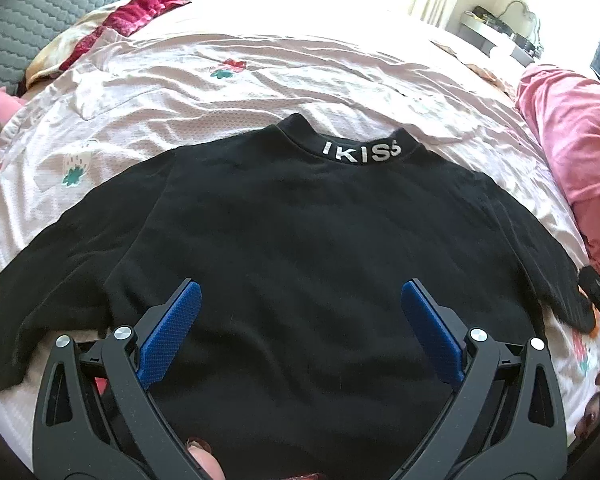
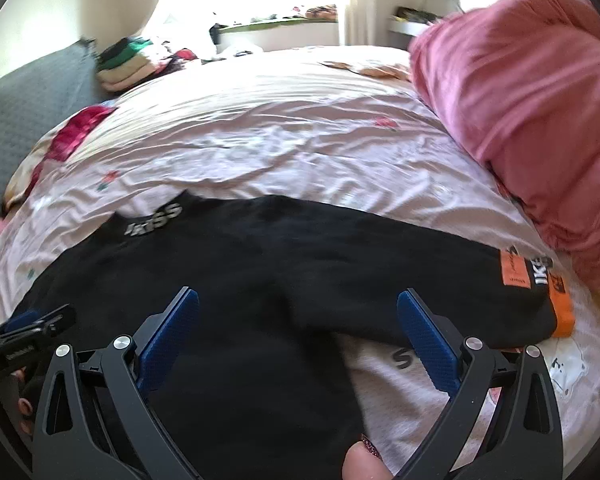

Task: Fold small clothes
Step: 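Move the right tool toward the orange cuff of a black sleeve, then close the right tool on the orange cuff and lift it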

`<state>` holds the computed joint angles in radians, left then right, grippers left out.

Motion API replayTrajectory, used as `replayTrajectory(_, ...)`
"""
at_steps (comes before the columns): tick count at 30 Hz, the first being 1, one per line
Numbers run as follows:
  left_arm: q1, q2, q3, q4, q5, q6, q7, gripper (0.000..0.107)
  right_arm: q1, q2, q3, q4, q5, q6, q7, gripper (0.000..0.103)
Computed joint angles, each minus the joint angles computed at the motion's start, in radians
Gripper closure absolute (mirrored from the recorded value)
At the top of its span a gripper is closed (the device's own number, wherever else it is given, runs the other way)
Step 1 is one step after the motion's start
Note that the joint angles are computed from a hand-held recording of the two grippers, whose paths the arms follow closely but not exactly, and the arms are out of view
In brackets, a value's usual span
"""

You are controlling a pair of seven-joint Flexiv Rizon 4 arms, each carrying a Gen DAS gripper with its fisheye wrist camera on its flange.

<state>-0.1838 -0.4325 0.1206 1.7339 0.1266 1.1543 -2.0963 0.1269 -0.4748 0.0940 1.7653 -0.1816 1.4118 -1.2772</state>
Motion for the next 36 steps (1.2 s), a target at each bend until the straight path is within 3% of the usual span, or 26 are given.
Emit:
replayTrajectory(9,0.011,-0.064,-0.012,-0.067,-0.023,-0.027,0.032,0.013,-0.037,-0.035,-0.041,-0.016,0.044,-0.014,0.103,0.004)
replayTrajectory(14,0.005,-0.089,-0.017,-0.092,-0.030,-0.033,0.057,0.013,-0.015,-0.043,-0.119,0.007,0.007,0.001,0.201,0.004)
replayTrajectory(24,-0.015,-0.133,-0.028,-0.144,-0.059,-0.036,0.097,0.013,-0.106,-0.059,-0.084,-0.018,0.086,-0.053,0.333,0.004)
replayTrajectory(28,-0.025,-0.148,-0.029,-0.172,-0.063,-0.045,0.108,0.013,-0.098,-0.066,-0.129,-0.013,0.092,-0.085,0.452,0.004)
replayTrajectory(36,-0.021,-0.164,-0.048,-0.200,-0.095,-0.056,0.129,0.013,-0.159,-0.144,-0.099,-0.096,0.126,-0.073,0.544,0.004)
